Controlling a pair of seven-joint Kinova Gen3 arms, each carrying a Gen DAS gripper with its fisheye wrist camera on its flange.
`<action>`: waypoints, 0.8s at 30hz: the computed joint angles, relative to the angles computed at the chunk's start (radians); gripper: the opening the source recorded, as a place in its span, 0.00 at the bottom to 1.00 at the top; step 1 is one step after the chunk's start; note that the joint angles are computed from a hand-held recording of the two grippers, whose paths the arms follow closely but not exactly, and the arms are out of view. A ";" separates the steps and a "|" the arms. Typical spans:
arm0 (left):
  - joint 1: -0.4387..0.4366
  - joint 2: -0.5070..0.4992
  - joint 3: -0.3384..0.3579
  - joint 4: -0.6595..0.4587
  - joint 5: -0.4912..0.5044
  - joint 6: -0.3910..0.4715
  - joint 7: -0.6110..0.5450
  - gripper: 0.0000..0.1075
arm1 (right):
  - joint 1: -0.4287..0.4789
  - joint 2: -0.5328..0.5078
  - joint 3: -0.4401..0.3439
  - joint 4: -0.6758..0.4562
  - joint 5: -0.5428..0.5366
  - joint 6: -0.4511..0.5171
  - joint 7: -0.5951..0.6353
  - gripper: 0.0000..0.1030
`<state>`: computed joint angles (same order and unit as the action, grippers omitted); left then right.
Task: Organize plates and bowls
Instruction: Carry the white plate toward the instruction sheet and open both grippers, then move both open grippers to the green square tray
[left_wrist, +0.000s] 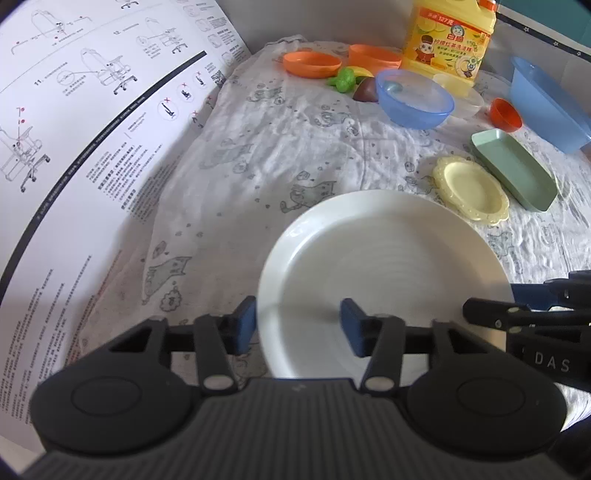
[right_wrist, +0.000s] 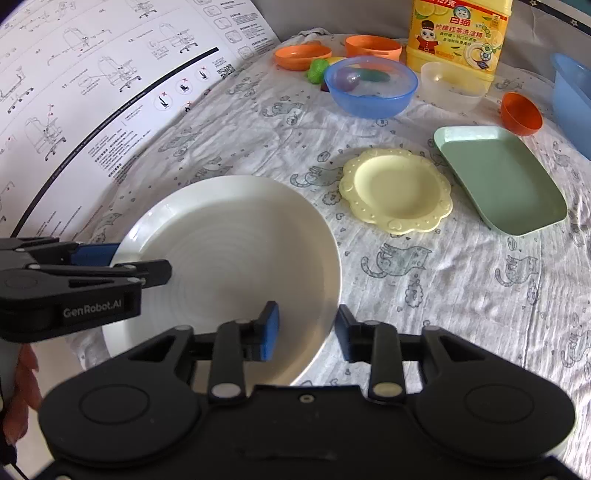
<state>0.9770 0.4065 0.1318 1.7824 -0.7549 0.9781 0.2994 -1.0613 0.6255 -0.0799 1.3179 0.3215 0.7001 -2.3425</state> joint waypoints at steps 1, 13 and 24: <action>-0.002 -0.001 0.000 0.001 0.001 -0.007 0.002 0.65 | 0.002 -0.002 0.000 0.004 -0.001 -0.003 0.000 0.57; -0.001 -0.004 -0.010 -0.038 -0.052 0.052 0.068 0.96 | 0.019 -0.121 0.042 0.189 0.065 -0.187 -0.075 1.00; -0.018 0.074 -0.024 -0.226 -0.075 0.065 -0.107 0.96 | 0.003 -0.184 0.177 0.322 0.241 -0.322 -0.271 1.00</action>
<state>0.9588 0.4810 0.1082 1.5564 -0.8300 1.0428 0.1924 -1.0581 0.4419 0.0973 1.6398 0.5624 0.3782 -2.6136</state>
